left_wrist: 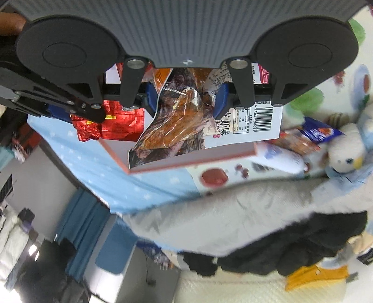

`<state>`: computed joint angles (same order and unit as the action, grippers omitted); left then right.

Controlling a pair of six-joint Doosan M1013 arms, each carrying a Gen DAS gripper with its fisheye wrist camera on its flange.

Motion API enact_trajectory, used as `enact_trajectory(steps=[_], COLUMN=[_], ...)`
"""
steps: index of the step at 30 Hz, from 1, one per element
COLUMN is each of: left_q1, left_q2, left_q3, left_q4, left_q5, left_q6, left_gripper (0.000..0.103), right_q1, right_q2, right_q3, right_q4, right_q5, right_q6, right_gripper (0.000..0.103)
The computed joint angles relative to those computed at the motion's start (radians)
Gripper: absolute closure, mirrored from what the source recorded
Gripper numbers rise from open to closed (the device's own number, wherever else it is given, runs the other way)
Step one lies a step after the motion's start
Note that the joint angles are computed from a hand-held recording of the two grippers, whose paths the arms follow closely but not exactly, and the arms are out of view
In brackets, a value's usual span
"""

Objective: Organize snacks
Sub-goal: 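Carry both packets over the pink box and open both tools, then withdraw both open tools from the pink box toward the snack pile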

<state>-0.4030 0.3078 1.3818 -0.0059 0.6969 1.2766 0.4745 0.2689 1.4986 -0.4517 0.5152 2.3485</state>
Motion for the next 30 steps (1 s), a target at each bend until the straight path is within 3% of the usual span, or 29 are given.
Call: enact_trajectory(steps=[13,18,22,30], left_q1=[-0.021,-0.017,-0.012,-0.012], left_q2=[0.116,0.120,0.110,0.061], left_q3=[-0.069,-0.068,-0.062,-0.034], left_q4=[-0.022,-0.018,-0.027,-0.007], left_q5=[0.085,0.092,0.080,0.041], left_q6=[0.049,0.026,0.007,0.007], left_gripper=[0.048,0.047,0.033,0.033], right_q1=[-0.058,-0.065,-0.061,-0.051], right_q2=[0.050,0.057,0.060,0.029], right_q3=[0.008,0.011,0.005,0.017], right_q4=[0.207,0.270,0.281,0.241], right_q5=[0.054,0.055,0.063,0.030], right_q6=[-0.165,-0.207,-0.239,-0.200], right_gripper=[0.064,0.061,0.049,0.049])
